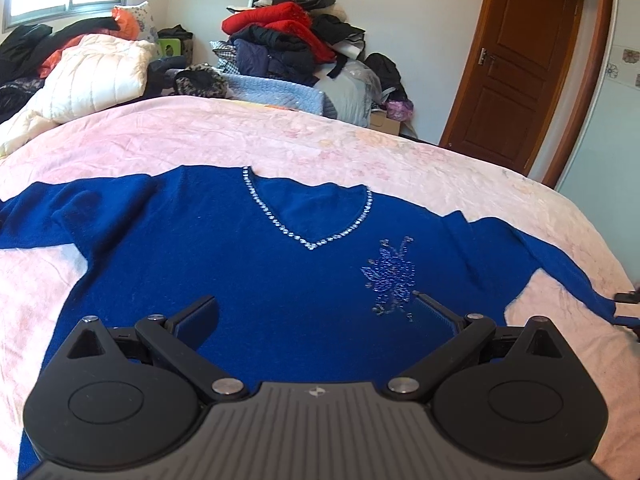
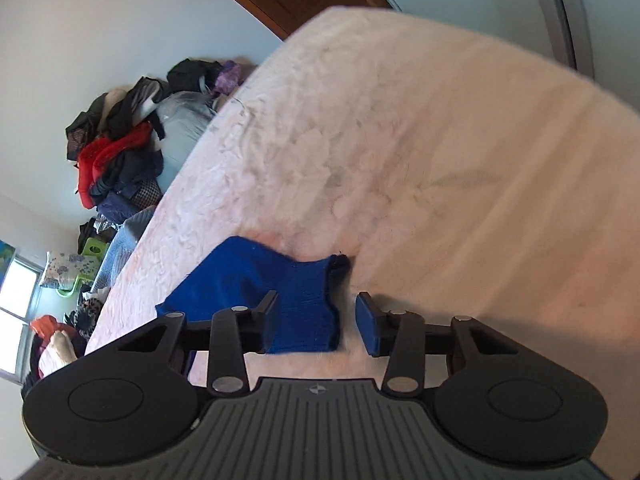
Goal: Fold small clothes
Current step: 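Fold the held sleeve across the sweater body with the right gripper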
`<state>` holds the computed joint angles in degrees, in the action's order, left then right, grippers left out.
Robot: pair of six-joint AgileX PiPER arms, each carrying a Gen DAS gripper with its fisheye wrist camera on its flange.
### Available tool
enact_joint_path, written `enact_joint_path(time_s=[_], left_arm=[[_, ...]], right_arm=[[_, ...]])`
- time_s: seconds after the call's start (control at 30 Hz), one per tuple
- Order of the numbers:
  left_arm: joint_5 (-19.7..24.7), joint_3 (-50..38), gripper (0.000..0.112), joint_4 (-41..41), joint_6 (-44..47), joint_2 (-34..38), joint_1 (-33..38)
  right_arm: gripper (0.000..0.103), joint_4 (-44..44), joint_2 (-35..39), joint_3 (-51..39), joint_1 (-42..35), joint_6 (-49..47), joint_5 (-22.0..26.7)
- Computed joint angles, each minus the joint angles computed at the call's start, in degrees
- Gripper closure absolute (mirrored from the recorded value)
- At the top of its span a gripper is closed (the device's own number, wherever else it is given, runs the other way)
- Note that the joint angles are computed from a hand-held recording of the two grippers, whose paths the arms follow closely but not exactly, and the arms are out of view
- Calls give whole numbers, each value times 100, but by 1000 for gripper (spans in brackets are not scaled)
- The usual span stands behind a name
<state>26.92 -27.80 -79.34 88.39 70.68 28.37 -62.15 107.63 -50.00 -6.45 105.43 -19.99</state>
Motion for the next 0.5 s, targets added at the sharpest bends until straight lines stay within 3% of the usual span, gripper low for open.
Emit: enact_joint_path(time_s=[0.07, 0.17, 0.23, 0.4, 0.5], left_arm=[[-71, 49, 9, -15, 63, -25, -108], [-305, 71, 9, -17, 103, 9, -314], [-310, 59, 9, -54, 137, 45, -285], [-182, 95, 9, -360, 474, 181, 11], [-228, 146, 9, -496, 677, 336, 181]], right_arm=[[58, -26, 390, -265, -2, 151, -214], [59, 794, 620, -233, 0, -365, -619], [93, 891, 611, -163, -26, -390, -737], [92, 768, 218, -217, 193, -533, -414], [92, 287, -120, -511, 401, -71, -363]])
